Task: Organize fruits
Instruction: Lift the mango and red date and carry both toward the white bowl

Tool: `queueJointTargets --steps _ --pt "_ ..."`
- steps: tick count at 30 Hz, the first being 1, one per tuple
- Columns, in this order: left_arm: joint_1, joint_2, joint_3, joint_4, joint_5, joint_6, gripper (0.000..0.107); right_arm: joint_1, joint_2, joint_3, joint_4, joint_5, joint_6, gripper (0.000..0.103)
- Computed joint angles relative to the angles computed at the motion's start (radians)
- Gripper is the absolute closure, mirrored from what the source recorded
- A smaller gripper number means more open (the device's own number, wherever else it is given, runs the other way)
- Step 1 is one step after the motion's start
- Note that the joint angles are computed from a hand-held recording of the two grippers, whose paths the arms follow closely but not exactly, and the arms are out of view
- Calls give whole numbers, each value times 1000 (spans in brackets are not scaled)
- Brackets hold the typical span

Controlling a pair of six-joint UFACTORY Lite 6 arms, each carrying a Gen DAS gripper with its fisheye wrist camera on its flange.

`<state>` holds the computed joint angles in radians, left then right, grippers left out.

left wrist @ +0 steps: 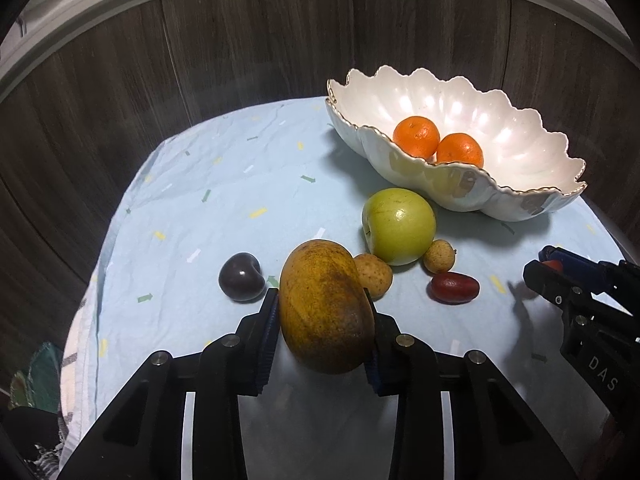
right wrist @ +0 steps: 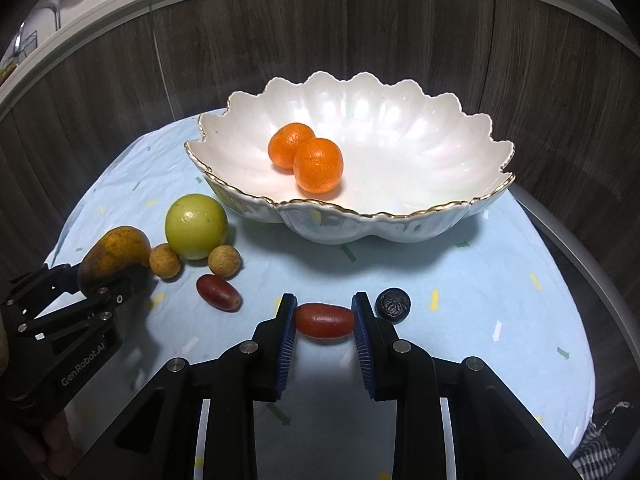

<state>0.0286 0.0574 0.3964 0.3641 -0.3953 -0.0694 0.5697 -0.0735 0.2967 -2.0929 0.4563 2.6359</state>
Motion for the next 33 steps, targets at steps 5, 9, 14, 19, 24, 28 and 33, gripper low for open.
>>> queueJointTargets --steps 5,9,14,19,24,28,33 --pt "22 -87 -45 25 -3 -12 71 24 -37 -10 56 10 -52 73" --pt "38 -145 -65 79 8 -57 72 55 -82 -21 118 27 -105 73" --pt "54 -204 -79 161 33 -134 72 87 -130 -26 189 42 -169 73" --pt "61 -277 -104 245 61 -219 72 92 -196 -42 247 46 -231 73" --pt "45 -343 -103 345 105 -339 72 81 -288 -55 325 40 -328 74" --pt "14 -379 -95 354 137 -371 72 61 -351 -55 384 32 -409 74" --pt "-28 -407 -74 379 176 -426 72 14 -429 -54 443 10 -509 73"
